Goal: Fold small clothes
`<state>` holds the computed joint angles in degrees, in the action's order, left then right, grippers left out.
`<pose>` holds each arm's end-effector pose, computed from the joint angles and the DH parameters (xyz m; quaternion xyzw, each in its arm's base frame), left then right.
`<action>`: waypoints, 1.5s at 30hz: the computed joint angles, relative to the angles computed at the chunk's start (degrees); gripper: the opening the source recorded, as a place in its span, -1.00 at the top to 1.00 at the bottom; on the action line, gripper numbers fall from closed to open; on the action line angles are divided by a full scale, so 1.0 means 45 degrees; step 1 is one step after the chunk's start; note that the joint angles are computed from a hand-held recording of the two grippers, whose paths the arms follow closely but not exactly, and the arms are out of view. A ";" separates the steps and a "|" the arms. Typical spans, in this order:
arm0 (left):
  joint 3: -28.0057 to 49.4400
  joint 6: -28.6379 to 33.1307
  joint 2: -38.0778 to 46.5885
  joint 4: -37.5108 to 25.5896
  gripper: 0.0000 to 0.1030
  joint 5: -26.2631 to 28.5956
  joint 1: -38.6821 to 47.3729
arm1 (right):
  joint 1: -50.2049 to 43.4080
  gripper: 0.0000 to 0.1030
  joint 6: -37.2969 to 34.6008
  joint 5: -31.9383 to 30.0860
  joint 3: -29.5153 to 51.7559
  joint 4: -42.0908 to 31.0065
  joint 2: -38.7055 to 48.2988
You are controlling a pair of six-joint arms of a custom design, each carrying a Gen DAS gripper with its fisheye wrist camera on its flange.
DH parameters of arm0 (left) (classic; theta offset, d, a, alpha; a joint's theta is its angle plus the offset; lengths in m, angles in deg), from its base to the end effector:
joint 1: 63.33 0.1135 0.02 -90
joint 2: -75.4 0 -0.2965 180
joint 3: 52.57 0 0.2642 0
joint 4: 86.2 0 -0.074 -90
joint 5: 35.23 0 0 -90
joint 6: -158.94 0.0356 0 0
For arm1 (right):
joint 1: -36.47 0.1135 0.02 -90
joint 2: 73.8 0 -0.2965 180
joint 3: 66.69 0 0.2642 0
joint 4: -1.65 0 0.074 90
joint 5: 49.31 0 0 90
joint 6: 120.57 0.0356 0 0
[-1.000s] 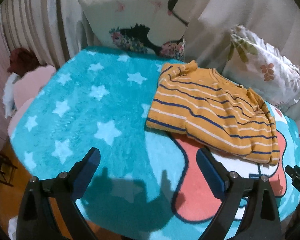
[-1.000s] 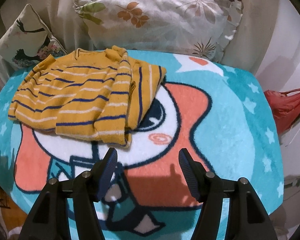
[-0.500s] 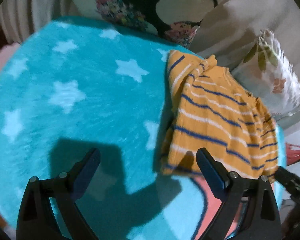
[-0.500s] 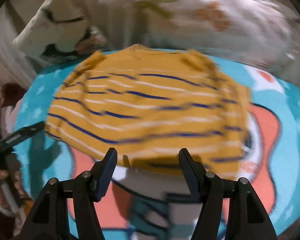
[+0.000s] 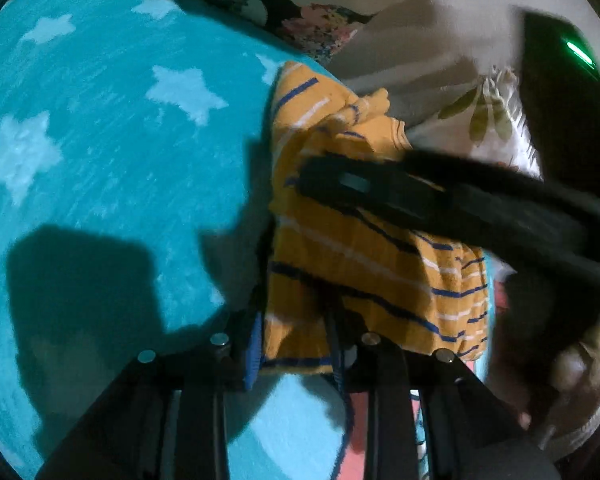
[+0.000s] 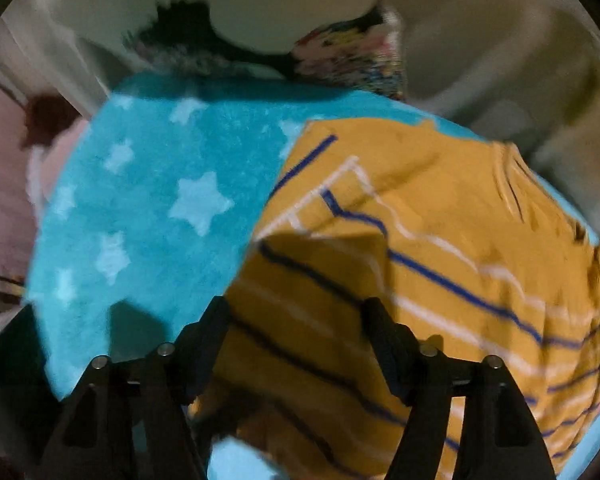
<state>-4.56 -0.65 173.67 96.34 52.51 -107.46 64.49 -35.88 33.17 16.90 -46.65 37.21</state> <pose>0.2201 -0.2115 0.1227 -0.2124 0.9080 -0.2919 0.2125 0.3401 0.1863 0.1627 -0.2917 0.9462 0.0882 0.1088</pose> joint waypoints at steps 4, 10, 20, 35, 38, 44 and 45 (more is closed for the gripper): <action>-0.0335 -0.0332 0.0006 0.0640 0.47 0.0021 -0.0050 | 0.0938 -0.57 0.0022 0.1676 0.1090 -0.0399 0.1240; -0.0539 -0.0781 -0.0098 0.0828 0.45 -0.0204 -0.0215 | 0.1917 -0.37 -0.0022 0.3477 0.0863 0.0062 0.1567; 0.0954 -0.2457 -0.2582 -0.3484 0.22 -0.3385 -0.2256 | -0.1717 0.65 -0.0592 -0.1678 -0.1910 0.1776 -0.1888; 0.9593 -0.2675 0.3296 -0.7565 0.02 -0.3885 -0.4281 | -1.3936 0.74 -0.7216 -0.6891 0.1421 -0.2812 0.1538; 1.2578 -0.1363 0.5233 -0.8561 0.00 -0.3234 -0.4216 | -1.4908 0.68 -0.7764 -0.6952 0.2673 -0.3965 0.3046; 2.0239 0.0827 0.9980 -1.2450 -0.10 -0.1691 -0.4018 | -1.6175 0.23 -0.8349 -0.8385 0.5507 -0.6704 0.4230; 2.1415 0.0859 1.0790 -1.3087 -0.10 -0.1316 -0.4070 | -1.6299 0.13 -0.8663 -0.8605 0.5850 -0.7200 0.4267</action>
<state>91.81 3.22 222.22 37.44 46.59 -125.78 -8.86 -74.86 -5.55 43.23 -79.05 56.41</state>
